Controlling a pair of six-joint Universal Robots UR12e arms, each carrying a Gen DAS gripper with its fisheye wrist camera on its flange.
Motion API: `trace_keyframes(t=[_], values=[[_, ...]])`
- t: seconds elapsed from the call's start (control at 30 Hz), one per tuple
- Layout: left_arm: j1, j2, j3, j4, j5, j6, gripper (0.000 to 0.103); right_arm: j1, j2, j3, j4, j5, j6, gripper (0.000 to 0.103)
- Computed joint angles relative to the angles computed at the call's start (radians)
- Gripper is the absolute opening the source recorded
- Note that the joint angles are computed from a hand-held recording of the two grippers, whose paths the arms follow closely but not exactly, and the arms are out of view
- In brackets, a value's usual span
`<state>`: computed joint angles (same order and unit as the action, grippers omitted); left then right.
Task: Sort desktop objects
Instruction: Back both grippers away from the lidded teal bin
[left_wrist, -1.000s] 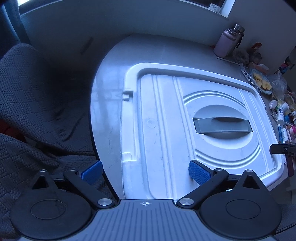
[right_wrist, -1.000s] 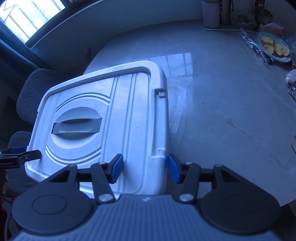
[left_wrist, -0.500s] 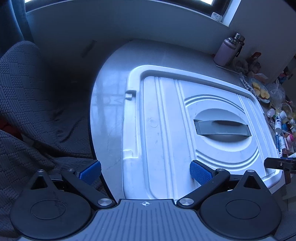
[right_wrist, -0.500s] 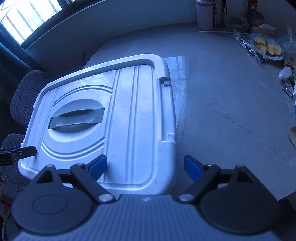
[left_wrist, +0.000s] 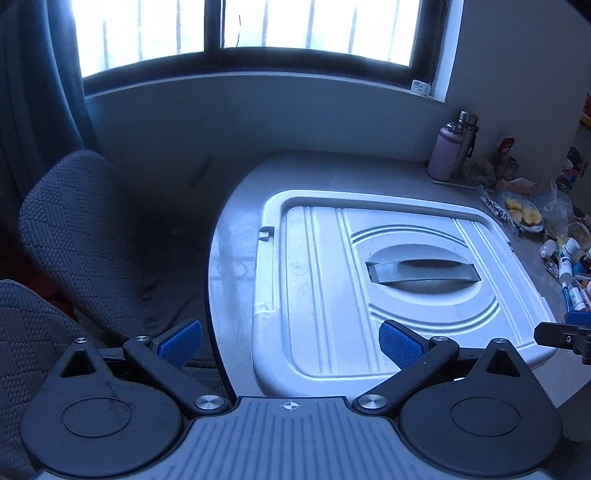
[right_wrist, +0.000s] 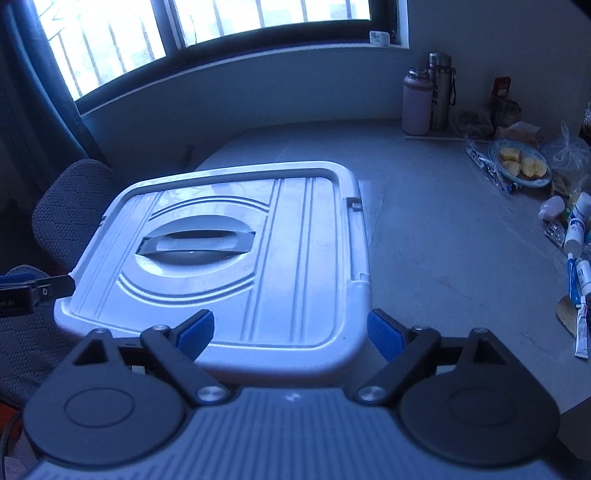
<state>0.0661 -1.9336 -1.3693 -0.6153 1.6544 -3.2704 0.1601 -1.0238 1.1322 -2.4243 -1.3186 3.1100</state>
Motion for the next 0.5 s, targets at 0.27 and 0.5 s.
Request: trace_keyframes(t=[0.27,0.5], values=[[-0.037,0.112,-0.195,0.139,0.045,-0.144,0.103,-0.017,-0.11,0.222,-0.179,0.029,-0.009,0.09],[-0.09,0.166,-0.37,0.3,0.128,-0.212,0.103,-0.003,-0.177,0.42,-0.422,-0.023,0.008,0.09]])
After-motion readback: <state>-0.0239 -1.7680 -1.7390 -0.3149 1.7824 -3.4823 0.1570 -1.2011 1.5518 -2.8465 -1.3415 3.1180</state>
